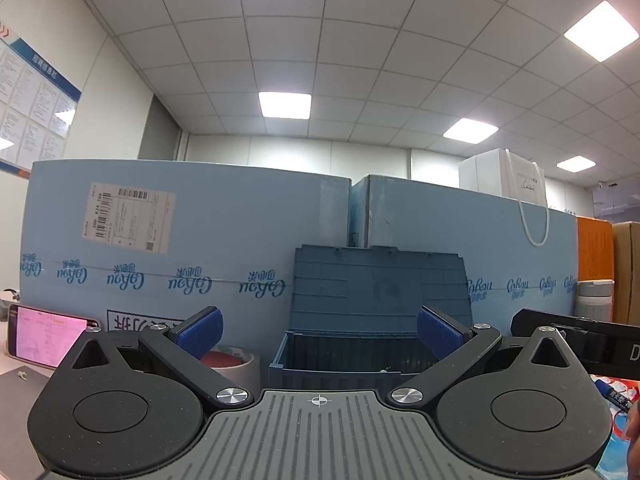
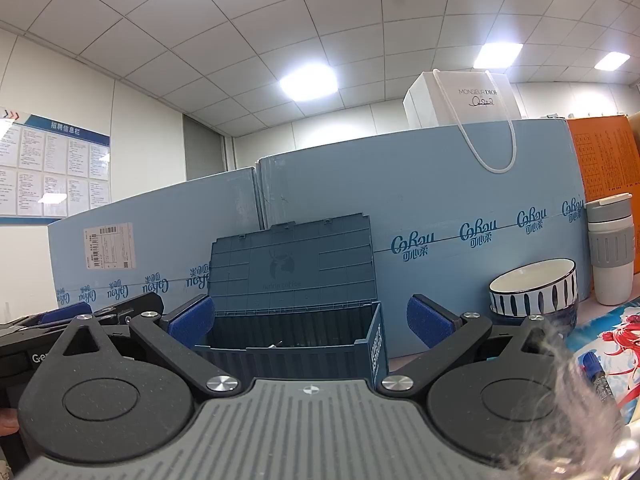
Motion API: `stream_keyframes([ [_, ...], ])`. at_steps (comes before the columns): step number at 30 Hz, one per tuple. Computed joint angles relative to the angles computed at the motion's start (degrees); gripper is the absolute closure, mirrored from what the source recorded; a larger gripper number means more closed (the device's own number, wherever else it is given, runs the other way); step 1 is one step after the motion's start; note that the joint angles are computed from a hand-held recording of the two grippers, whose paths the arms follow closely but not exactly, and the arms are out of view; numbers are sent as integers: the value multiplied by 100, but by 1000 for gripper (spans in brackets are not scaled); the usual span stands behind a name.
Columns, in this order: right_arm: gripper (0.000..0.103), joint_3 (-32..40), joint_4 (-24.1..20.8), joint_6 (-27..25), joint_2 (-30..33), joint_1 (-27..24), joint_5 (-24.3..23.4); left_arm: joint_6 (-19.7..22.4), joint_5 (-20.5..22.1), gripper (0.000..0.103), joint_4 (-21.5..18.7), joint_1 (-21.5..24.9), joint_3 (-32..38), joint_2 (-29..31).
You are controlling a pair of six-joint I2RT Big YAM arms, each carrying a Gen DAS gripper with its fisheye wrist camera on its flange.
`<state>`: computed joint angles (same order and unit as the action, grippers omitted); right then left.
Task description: Organize rigid objects
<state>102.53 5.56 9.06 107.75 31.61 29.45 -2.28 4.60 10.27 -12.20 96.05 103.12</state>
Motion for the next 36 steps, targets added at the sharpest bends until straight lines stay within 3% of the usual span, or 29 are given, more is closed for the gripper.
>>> stream_keyframes([
  [36,0,-20,59,5,-4,5,6,-75,-28,0,17,-1,25,20],
])
